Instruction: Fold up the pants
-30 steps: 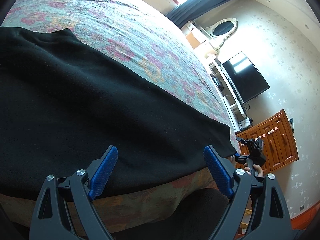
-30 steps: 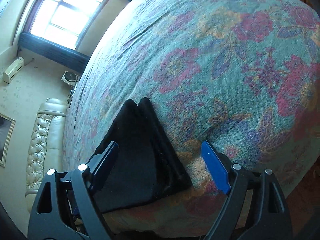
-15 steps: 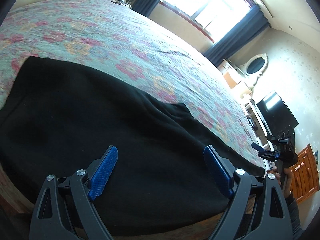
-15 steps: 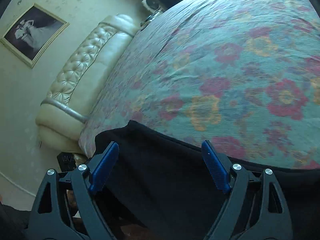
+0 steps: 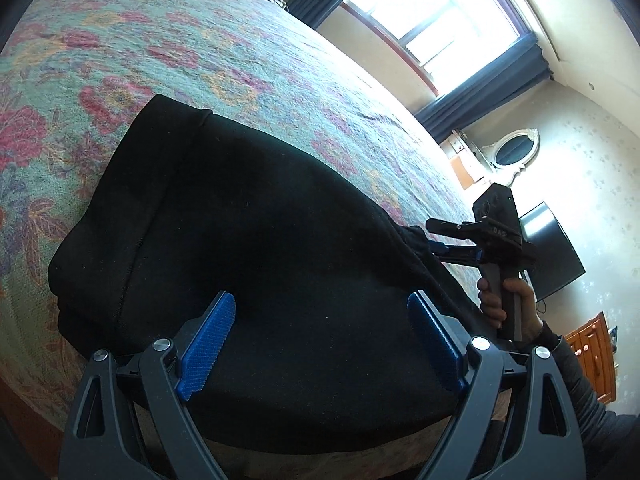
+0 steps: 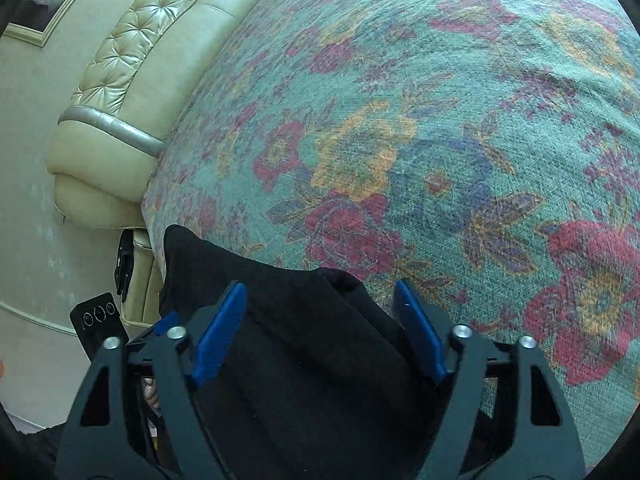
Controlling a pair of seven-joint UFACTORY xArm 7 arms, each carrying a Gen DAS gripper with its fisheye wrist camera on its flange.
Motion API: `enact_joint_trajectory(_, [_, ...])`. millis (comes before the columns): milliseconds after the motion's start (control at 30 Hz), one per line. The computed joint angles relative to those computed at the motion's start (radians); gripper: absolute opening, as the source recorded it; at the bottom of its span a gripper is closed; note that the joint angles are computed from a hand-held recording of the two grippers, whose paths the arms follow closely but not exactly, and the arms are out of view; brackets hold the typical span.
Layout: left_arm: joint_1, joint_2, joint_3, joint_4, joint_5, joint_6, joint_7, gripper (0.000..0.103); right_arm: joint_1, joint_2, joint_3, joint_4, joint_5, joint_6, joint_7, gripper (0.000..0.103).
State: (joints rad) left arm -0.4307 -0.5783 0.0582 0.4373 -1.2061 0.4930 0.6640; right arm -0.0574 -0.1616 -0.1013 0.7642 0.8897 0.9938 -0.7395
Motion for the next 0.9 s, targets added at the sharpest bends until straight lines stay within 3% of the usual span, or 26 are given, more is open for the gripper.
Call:
enact_joint_trajectory(33, [0.003,-0.005,-0.013,-0.004,0.013,-0.006,-0.013,0.087,0.0,0.014,0.005,0.011,-0.027,0.003,0.019,0.033])
enact_joint_trajectory(100, [0.002,-0.021,-0.039,-0.019,0.05,-0.029,-0.034,0.087,0.003,0.003,0.018,0.005,-0.085,-0.018,0.034,0.024])
enact_joint_trajectory(233, [-0.026,0.001,-0.007,-0.017,0.064,-0.055,-0.028,0.087,0.017,-0.052,0.026,-0.038,-0.081,-0.141,0.041,0.008])
enact_joint_trajectory(367, [-0.024,0.016,-0.039,-0.013,0.133,-0.082,-0.08,0.087,0.044,-0.012,0.029,-0.04,-0.083,-0.233,0.087,0.01])
enact_joint_trajectory(567, [-0.066,0.011,-0.003,-0.02,0.179,-0.102,-0.111,0.087,0.02,-0.111,-0.019,-0.098,-0.032,-0.29,0.094,0.032])
enact_joint_trajectory(633, [-0.074,0.003,-0.004,-0.025,0.188,-0.113,-0.125,0.087,-0.012,-0.217,-0.054,-0.15,-0.065,-0.297,0.123,0.058])
enact_joint_trajectory(667, [-0.075,-0.004,-0.005,-0.029,0.196,-0.118,-0.136,0.087,-0.029,-0.289,-0.091,-0.18,-0.073,-0.278,0.116,0.063])
enact_joint_trajectory(733, [-0.077,-0.006,-0.011,-0.029,0.22,-0.129,-0.171,0.088,-0.091,-0.427,-0.161,-0.225,-0.153,-0.207,0.128,0.069])
enact_joint_trajectory(833, [-0.116,-0.022,0.0,-0.027,0.224,-0.128,-0.198,0.087,-0.254,-0.625,-0.248,-0.271,-0.352,-0.103,0.178,0.084])
enact_joint_trajectory(900, [-0.156,-0.021,0.009,-0.012,0.205,-0.124,-0.193,0.088,-0.382,-0.705,-0.326,-0.263,-0.483,-0.034,0.189,0.085])
